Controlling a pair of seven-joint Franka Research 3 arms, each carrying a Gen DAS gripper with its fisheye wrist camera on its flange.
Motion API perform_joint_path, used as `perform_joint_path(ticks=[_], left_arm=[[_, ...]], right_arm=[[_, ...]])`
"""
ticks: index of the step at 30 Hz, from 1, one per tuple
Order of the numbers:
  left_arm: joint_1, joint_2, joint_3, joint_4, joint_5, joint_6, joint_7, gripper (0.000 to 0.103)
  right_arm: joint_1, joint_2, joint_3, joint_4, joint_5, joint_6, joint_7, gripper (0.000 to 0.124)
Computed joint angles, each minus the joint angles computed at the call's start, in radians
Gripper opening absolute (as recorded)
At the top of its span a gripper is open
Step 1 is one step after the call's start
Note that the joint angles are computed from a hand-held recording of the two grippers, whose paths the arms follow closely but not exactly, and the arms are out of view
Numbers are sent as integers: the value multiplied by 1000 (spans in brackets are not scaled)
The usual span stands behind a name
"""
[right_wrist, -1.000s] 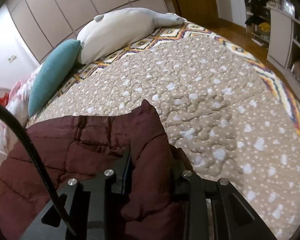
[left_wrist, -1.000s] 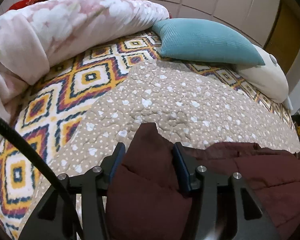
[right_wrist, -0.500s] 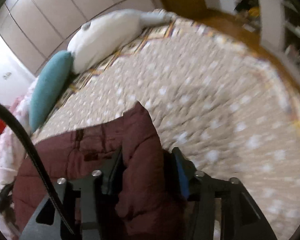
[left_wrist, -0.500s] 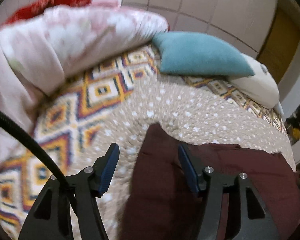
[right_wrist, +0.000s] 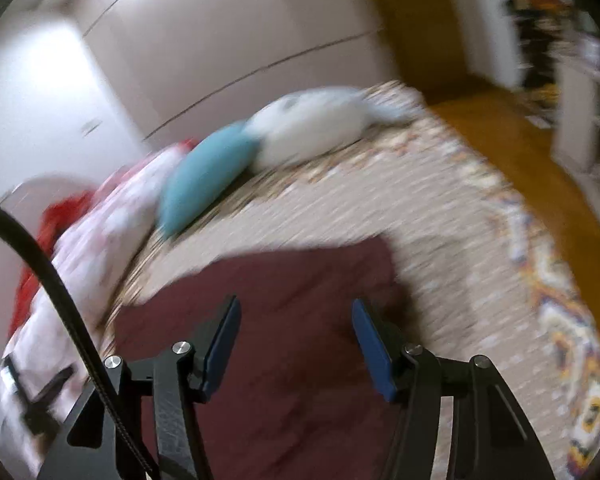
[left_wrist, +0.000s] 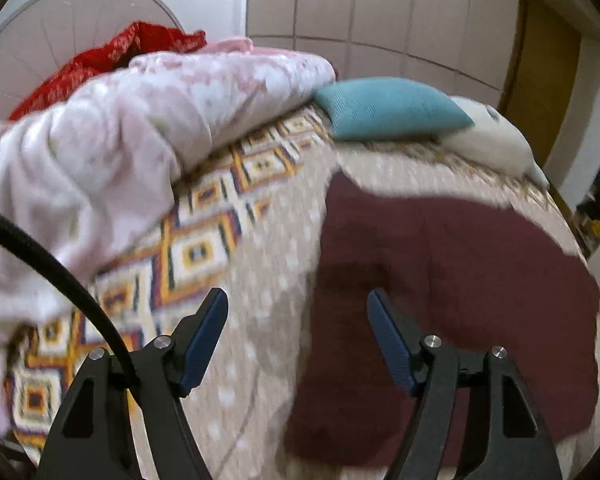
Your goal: Fold large clothes
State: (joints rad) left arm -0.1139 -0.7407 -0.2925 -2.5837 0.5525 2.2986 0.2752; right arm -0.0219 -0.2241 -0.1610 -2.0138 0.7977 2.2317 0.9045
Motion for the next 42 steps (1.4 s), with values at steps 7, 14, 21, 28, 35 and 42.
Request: perform_joint_path(ticks=[7, 14, 21, 28, 35, 42], left_arm=[[-67, -34, -91, -133, -9, 35, -174, 71], [-87, -24, -122, -171, 98, 37, -226, 75], [-133, -103, -49, -228, 63, 51, -195, 76], [-129, -223, -89, -264, 45, 0, -223, 76], [-135, -203, -67, -275, 36, 1, -211, 76], [-138, -193, -71, -267, 26, 5, -200, 76]], right_arm=[[86, 53, 32, -43, 195, -252, -126, 52], [133, 310, 143, 102, 215, -45, 4, 39], [156, 409, 177, 257, 4, 158, 261, 33], [134, 373, 242, 257, 291, -253, 30, 36], [258, 529, 279, 375, 124, -112, 141, 34], [186, 442, 288, 324, 204, -67, 148, 41]])
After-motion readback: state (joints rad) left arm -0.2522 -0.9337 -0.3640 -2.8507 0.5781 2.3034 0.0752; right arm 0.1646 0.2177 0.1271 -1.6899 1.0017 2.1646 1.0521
